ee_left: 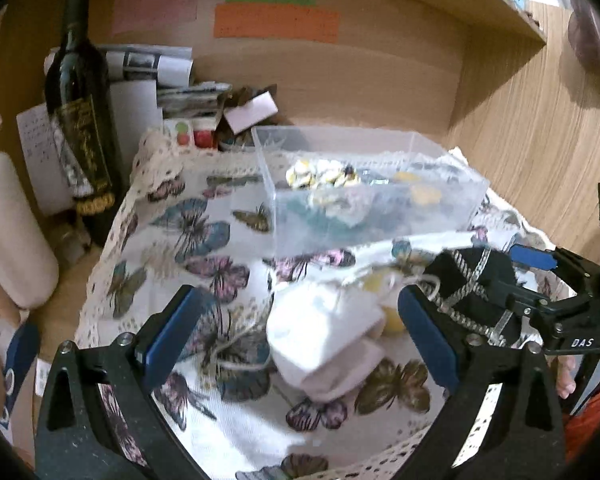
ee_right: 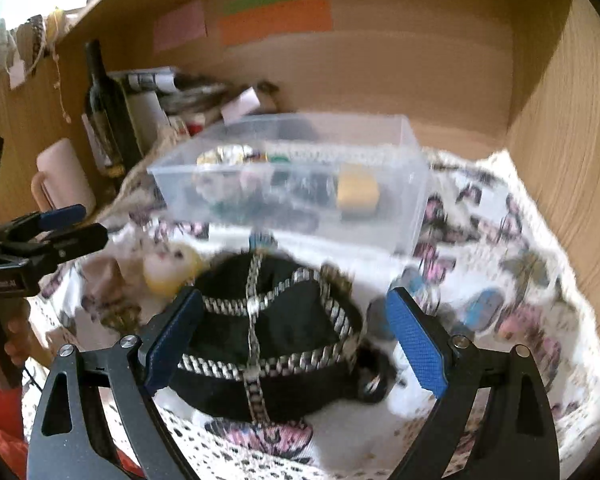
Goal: Organize soft objects
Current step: 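Grasp the white cloth bag with the left tool while the right tool grasps the black knit cap, then carry the white bag and black cap over the box and open both tools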
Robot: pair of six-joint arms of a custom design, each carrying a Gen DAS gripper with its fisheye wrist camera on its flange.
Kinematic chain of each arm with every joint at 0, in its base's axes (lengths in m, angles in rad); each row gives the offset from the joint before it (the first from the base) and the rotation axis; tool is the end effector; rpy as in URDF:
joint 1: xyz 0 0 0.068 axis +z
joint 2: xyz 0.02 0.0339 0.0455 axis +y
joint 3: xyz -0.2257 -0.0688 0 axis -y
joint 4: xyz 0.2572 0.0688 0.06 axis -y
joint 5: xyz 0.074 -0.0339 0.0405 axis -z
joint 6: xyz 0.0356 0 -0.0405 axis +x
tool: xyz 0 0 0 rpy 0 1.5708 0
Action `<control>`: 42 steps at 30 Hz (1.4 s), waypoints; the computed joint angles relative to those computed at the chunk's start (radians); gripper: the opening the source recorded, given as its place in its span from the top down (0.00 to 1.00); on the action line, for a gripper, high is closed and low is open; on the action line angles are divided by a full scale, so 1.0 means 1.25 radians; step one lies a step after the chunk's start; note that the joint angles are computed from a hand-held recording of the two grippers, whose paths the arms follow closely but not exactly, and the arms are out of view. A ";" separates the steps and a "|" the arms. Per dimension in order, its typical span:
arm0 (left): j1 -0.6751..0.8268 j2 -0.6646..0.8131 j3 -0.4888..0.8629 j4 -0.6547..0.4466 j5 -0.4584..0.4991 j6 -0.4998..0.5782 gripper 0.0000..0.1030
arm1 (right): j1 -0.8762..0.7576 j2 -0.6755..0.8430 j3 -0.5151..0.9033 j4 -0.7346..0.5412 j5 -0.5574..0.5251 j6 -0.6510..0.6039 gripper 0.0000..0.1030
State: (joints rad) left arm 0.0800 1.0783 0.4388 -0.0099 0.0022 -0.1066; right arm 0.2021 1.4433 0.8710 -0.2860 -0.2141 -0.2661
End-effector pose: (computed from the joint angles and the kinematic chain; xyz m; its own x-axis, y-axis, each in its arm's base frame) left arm 0.2420 0.0193 0.1407 -0.5910 -0.1541 -0.7918 -0.1419 0.9861 -0.0861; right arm 0.3033 0.0699 0.1662 -0.6279 -0.3910 -0.6730 -0.5155 0.8567 -0.0168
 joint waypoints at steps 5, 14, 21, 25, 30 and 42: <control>0.003 0.006 -0.037 0.038 0.009 -0.003 0.05 | -0.011 0.050 0.009 0.011 -0.010 0.021 0.41; 0.037 0.064 -0.018 0.046 0.078 -0.010 0.68 | -0.028 -0.002 -0.021 0.028 -0.052 0.013 0.76; 0.037 -0.009 -0.028 0.020 0.065 -0.004 0.86 | -0.051 -0.083 -0.032 0.044 -0.062 0.028 0.85; 0.046 -0.070 -0.019 -0.003 0.065 -0.002 0.86 | -0.057 -0.102 -0.016 0.063 -0.061 0.043 0.85; 0.044 -0.089 0.022 -0.010 0.062 0.010 0.86 | -0.057 -0.106 0.015 0.091 -0.057 0.056 0.85; 0.024 0.040 0.189 0.024 0.055 0.024 0.86 | -0.019 -0.015 0.148 0.156 -0.028 0.080 0.85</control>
